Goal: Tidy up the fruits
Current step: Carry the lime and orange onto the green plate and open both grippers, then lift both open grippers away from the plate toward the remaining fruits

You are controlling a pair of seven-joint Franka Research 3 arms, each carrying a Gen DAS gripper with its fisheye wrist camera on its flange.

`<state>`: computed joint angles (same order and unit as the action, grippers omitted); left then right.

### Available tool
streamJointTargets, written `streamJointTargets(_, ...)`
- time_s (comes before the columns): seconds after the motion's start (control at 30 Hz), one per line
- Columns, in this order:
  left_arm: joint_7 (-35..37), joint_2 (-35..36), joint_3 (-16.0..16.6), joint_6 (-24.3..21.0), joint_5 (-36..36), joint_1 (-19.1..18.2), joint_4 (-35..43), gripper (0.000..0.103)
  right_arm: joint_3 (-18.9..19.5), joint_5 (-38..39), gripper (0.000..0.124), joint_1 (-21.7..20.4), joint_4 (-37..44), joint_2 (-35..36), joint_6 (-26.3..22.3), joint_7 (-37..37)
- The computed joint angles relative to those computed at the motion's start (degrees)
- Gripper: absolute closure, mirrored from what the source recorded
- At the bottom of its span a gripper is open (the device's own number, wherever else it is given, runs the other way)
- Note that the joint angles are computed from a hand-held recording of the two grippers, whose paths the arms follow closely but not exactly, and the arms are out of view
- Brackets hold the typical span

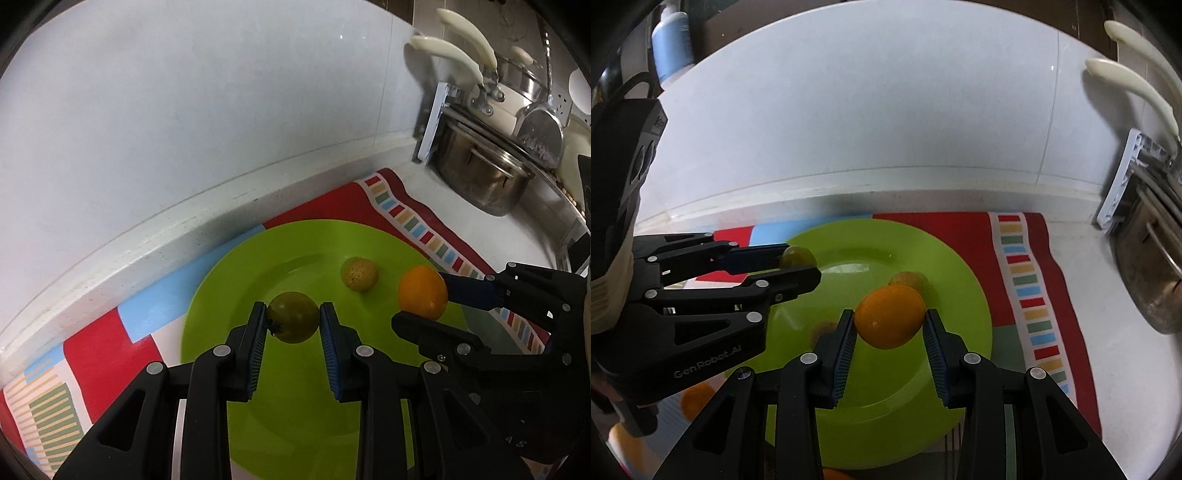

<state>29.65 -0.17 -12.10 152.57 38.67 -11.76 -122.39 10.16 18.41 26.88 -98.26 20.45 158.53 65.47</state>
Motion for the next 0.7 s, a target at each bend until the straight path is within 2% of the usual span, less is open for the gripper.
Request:
streamJointTargets(0.07,0.48,0.20,0.00,0.07,-0.30,-0.03,0.13,0.073,0.01,0.08,0.086,-0.05,0.42,0.41,-0.31,0.02)
streamJointTargets(0.13,-0.03,0.14,-0.01,-0.21,0.43,-0.09,0.25,0.064,0.07,0.36,0.086,-0.13,0.36,0.41,-0.19,0.05)
streamJointTargets(0.27,-2.27,-1.43,-0.21,-1.30,2.24,-0.10,-0.53,0.062,-1.00,-0.96,0.085,0.47,0.49,0.44,-0.04,2.12)
streamJointTargets(0.37,-3.60,-3.34,-0.71,-2.18,2.90,-0.10,-1.70,0.056,-0.57,-0.34,0.080,-0.02,-0.99,-0.97,0.89,2.05)
streamJointTargets(0.5,-6.29,-6.87,-1.89,-3.79,4.53,0.00,-3.73,0.048,-0.25,0.15,0.079,-0.18,-4.89,-4.54,3.69,2.13)
streamJointTargets(0.7,-9.34,-13.62,-4.23,-5.91,5.52,0.25,-7.36,0.042,0.48,2.68,0.071,-0.55,-11.25,-10.95,7.48,1.52)
